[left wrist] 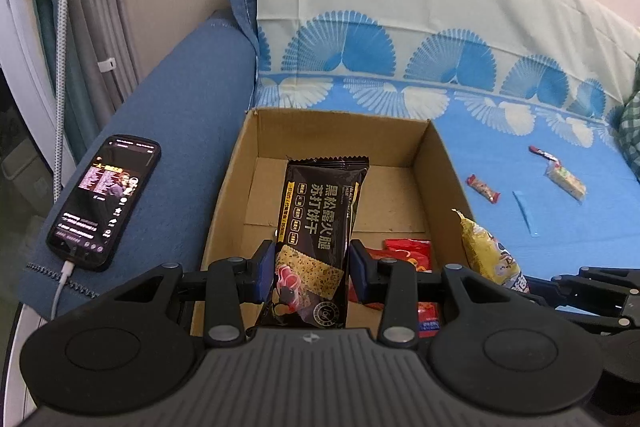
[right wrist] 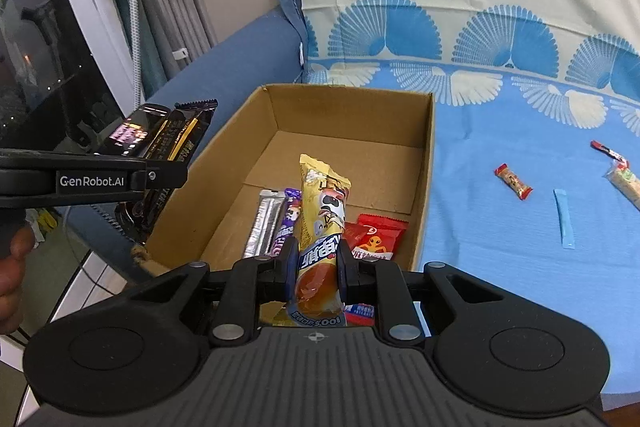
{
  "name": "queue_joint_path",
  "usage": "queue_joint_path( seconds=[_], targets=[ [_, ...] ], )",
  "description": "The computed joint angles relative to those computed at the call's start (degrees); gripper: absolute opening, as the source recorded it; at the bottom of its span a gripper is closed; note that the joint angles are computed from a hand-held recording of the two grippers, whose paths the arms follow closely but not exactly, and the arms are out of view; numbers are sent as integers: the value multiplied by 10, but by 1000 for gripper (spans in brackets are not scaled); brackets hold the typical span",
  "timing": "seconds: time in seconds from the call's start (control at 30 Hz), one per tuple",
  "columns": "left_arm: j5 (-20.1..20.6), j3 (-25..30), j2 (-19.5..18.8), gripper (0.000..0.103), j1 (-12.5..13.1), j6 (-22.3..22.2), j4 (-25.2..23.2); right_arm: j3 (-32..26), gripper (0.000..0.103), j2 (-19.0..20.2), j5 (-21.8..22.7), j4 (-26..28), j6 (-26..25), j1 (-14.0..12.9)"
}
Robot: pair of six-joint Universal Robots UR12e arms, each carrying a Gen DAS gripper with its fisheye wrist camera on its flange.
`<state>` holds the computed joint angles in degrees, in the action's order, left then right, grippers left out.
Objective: Organize snacks
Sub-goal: 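Carry the yellow stick snack and dark biscuit bar with both tools over the box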
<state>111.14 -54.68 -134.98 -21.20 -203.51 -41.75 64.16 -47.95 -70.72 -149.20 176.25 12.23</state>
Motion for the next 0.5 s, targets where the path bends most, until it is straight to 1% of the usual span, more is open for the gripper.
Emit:
queue_joint_path(
  seconds=[0.5],
  targets=[
    [-17, 82, -59, 43, 18, 5, -74, -118, 21, 79, -7, 84, 7, 6]
  ],
)
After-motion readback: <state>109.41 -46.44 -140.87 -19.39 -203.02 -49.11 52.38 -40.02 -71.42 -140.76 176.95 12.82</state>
